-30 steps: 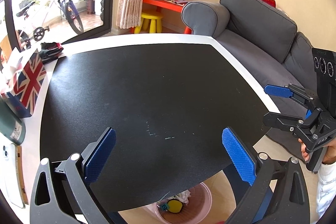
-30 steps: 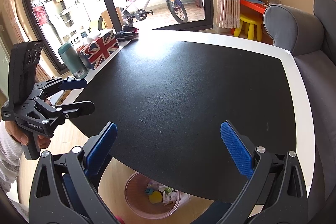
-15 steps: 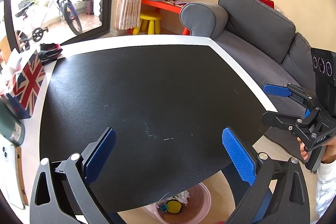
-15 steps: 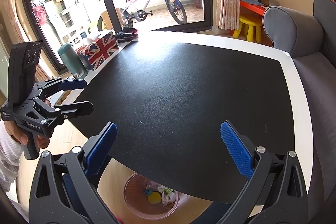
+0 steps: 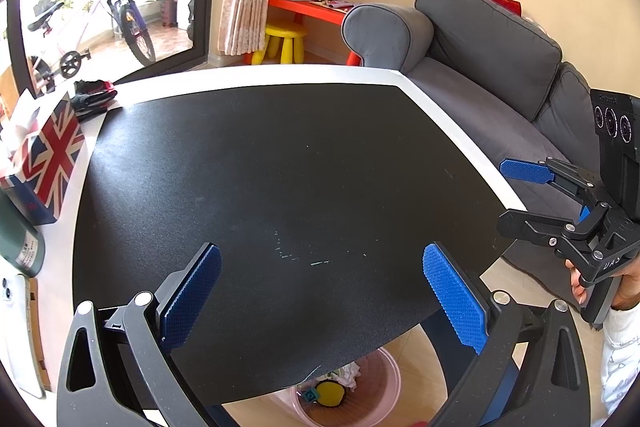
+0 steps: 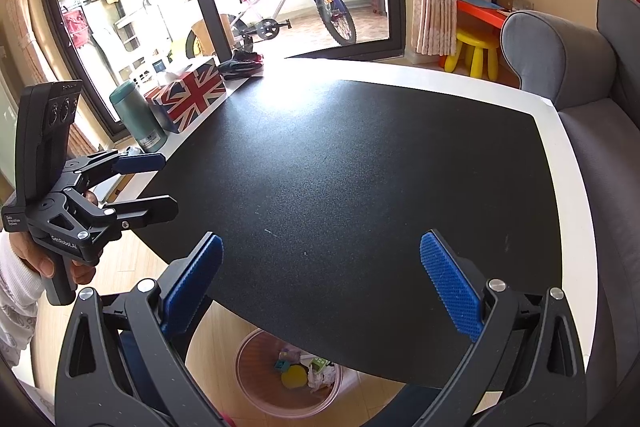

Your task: Collect trash

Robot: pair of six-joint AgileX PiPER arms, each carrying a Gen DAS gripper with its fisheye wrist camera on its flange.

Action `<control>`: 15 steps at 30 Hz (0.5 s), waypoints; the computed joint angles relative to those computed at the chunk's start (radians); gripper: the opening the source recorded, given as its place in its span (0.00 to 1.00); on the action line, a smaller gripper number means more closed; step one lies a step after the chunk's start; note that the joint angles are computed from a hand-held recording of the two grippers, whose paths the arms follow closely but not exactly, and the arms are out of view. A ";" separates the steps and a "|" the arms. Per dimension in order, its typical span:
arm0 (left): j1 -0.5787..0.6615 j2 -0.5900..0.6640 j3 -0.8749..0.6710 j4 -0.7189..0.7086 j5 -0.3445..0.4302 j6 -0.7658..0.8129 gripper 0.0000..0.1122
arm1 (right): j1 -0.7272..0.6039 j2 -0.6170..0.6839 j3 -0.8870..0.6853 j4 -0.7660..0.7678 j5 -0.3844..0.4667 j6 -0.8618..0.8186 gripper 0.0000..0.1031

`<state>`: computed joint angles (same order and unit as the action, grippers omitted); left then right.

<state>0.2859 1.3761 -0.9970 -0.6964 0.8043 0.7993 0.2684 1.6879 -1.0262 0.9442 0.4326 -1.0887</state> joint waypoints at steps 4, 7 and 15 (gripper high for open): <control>-0.001 0.000 -0.002 0.001 0.002 -0.002 0.86 | 0.000 0.001 0.000 0.003 -0.001 -0.004 0.95; -0.001 0.000 -0.003 0.003 0.002 -0.003 0.86 | 0.000 0.002 0.000 0.003 0.000 -0.003 0.95; -0.002 0.002 -0.004 0.000 0.003 -0.005 0.86 | 0.000 0.002 -0.001 0.002 0.000 -0.002 0.95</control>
